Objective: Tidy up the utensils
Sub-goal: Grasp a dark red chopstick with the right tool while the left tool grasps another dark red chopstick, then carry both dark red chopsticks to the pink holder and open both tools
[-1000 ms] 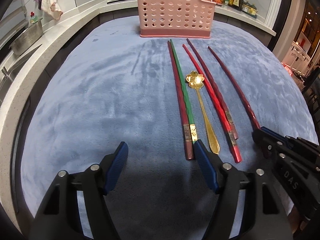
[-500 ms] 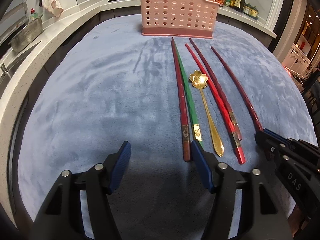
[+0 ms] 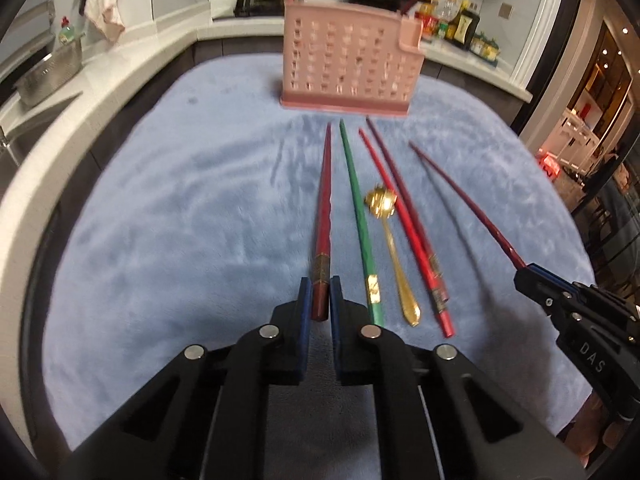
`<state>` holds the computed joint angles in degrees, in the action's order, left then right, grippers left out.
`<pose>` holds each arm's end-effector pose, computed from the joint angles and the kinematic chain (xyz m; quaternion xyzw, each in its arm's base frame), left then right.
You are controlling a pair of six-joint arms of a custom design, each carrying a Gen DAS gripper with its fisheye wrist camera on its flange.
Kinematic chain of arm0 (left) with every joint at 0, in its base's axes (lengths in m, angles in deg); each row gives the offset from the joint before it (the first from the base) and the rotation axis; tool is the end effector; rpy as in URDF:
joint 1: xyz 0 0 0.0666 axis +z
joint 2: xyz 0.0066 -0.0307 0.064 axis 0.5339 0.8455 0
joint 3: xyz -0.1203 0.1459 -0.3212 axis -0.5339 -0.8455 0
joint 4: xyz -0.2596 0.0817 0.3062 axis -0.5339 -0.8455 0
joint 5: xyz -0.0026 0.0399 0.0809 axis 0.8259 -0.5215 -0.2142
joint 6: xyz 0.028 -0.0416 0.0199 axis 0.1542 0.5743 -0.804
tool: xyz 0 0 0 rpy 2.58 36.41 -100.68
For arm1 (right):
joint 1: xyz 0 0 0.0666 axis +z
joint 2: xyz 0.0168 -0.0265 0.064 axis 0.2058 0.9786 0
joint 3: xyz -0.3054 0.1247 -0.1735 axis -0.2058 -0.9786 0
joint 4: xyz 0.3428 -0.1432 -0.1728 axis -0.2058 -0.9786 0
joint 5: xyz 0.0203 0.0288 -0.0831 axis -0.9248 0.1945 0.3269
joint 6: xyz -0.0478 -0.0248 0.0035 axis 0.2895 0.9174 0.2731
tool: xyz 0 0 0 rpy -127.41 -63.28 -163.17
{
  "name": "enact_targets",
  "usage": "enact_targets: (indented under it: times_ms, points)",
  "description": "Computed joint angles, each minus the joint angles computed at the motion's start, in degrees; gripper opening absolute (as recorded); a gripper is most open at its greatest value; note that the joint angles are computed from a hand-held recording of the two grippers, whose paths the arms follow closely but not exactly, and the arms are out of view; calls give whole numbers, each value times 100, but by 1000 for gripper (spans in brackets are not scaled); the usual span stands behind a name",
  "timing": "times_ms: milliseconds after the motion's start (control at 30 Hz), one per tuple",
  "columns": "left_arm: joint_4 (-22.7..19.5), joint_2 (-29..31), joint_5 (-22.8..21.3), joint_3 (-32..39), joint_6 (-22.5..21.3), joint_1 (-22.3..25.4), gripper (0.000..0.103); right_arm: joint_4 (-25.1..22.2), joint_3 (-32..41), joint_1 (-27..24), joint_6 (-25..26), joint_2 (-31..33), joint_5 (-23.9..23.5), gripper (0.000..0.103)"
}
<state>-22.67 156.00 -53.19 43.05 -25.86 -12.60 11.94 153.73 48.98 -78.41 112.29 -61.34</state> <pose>0.3598 -0.3429 0.5285 -0.0003 0.9497 -0.0678 0.3059 0.3505 0.2553 0.5186 -0.0279 0.9505 0.0800 0.2990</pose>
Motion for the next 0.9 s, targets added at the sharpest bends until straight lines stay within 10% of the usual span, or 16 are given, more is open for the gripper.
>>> enact_targets:
  times_ms: [467,900]
  points:
    - [-777,555,-1357,2116,-606,-158,7,7,1204,-164,205,52,446,7]
    - [-1233,1456,-1599,3991,-1124,-67,7,187,2403,-312,577,577,565,7]
